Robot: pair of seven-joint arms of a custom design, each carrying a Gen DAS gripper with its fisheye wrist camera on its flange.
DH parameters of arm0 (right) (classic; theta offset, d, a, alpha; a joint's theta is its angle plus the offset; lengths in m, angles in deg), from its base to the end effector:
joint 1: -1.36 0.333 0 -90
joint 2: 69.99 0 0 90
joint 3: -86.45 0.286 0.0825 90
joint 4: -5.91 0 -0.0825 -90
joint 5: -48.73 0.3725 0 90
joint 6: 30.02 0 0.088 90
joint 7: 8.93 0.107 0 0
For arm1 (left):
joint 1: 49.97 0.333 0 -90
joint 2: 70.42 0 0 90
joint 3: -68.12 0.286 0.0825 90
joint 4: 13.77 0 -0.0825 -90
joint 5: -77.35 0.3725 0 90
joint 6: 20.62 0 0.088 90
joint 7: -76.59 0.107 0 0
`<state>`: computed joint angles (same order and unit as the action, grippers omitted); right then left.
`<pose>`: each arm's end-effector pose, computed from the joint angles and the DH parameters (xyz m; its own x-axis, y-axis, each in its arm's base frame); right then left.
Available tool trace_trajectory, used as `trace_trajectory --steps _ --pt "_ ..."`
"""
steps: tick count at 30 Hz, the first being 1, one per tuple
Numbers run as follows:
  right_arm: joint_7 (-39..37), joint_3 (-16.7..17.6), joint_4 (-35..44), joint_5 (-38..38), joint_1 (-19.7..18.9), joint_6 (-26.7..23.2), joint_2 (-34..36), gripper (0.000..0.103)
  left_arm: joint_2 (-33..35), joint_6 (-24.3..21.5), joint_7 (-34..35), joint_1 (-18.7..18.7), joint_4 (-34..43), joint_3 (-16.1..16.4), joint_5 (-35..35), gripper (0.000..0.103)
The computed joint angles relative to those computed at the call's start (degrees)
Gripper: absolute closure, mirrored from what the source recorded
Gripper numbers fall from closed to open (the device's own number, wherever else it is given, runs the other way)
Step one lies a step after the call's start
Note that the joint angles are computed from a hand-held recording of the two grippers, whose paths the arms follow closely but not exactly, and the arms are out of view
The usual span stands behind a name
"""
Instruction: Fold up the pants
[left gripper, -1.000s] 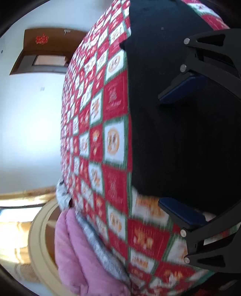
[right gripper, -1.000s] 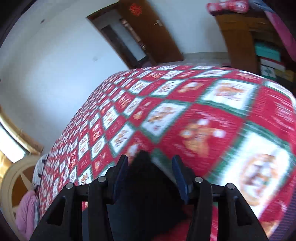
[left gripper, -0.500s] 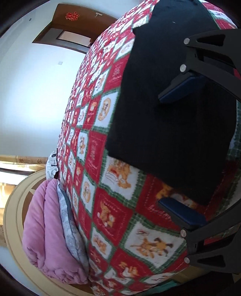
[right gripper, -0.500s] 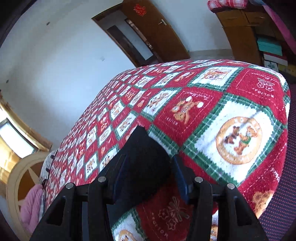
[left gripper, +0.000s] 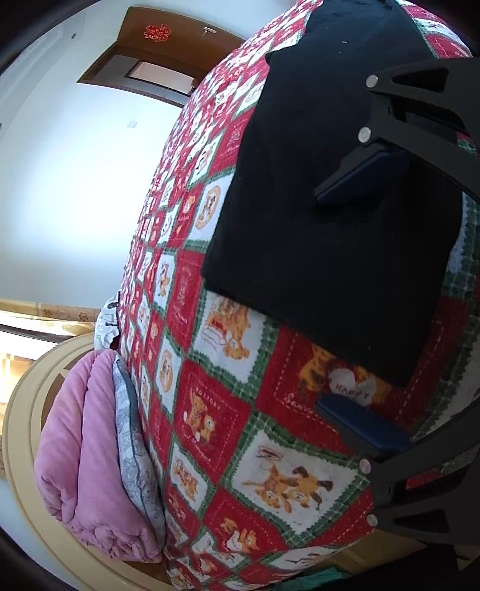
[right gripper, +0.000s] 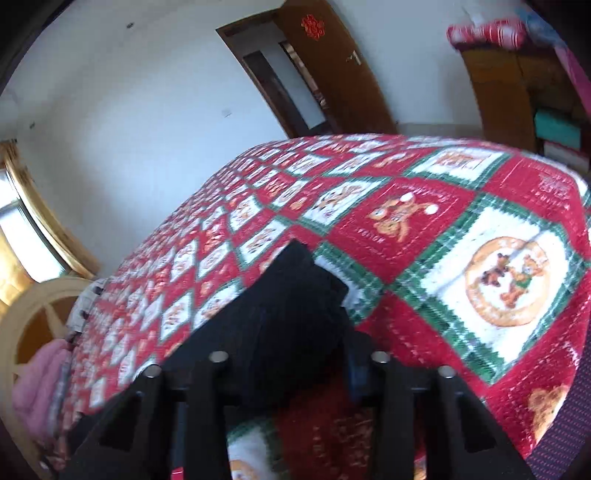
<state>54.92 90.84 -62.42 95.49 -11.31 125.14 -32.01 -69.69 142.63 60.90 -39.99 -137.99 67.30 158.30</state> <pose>0.7421 -0.1525 0.4673 -0.0710 -0.8857 -0.4588 -0.5478 0.4190 -0.7241 0.5497 0.0352 0.4058 0.5957 -0.7830 0.1790 -0.3868 -0.4749 -0.7905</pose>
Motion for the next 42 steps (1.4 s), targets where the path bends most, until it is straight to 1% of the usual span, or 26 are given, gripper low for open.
trace_trajectory --steps 2,4,5,6,7,10,12,16,20,23,27,37,42 --pt "-0.3 0.5 0.1 0.9 -0.5 0.1 0.0 0.073 0.3 -0.7 -2.4 -0.2 0.4 -0.1 2.7 0.000" --pt "-0.7 1.2 0.1 2.6 -1.3 0.4 0.2 0.090 0.4 -0.5 -5.3 -0.2 0.5 0.0 5.3 0.000" --pt "-0.7 1.6 0.1 3.5 -1.7 0.3 0.3 0.091 0.3 -0.3 -6.0 -0.1 0.4 0.1 6.0 0.000" --pt "-2.2 3.0 0.8 5.7 -3.2 -0.7 0.8 0.092 0.4 -0.2 -6.3 -0.1 0.5 0.1 6.3 0.000" --pt "-3.8 3.9 0.4 7.3 -3.9 -0.8 0.5 0.092 0.4 -0.2 -6.5 -0.1 0.6 0.1 6.4 0.000" --pt "-6.6 4.7 -0.1 10.5 -4.5 -1.2 -0.1 0.092 0.4 0.1 -6.4 0.0 0.6 0.2 6.5 0.000" --pt "-8.7 4.8 -1.3 11.7 -4.1 -0.7 -1.2 0.093 0.6 0.3 -5.9 0.0 0.8 0.2 6.4 0.000" --pt "-16.8 5.8 -4.3 15.5 -3.4 0.7 -4.4 0.093 0.7 0.9 -5.7 0.1 0.8 0.3 6.6 0.000" --pt "-21.6 5.5 -6.6 18.4 -2.1 0.6 -6.9 0.093 0.4 2.1 -4.5 0.4 0.7 0.4 5.3 0.000" --pt "-23.3 4.6 -7.5 19.2 -0.9 -0.2 -7.7 0.093 0.6 2.0 -4.9 0.4 0.7 0.4 5.8 0.000" --pt "-23.7 3.7 -7.8 19.4 0.2 -1.3 -7.9 0.093 0.7 2.1 -6.0 0.4 0.8 0.4 6.6 0.000" --pt "-30.8 3.9 -10.1 23.0 1.2 -3.5 -10.4 0.093 0.8 2.3 -6.9 0.5 0.9 0.4 7.4 0.000" --pt "-33.7 3.4 -11.6 23.8 2.7 -3.9 -11.6 0.093 0.7 2.2 -6.8 0.4 0.8 0.4 7.3 0.000"
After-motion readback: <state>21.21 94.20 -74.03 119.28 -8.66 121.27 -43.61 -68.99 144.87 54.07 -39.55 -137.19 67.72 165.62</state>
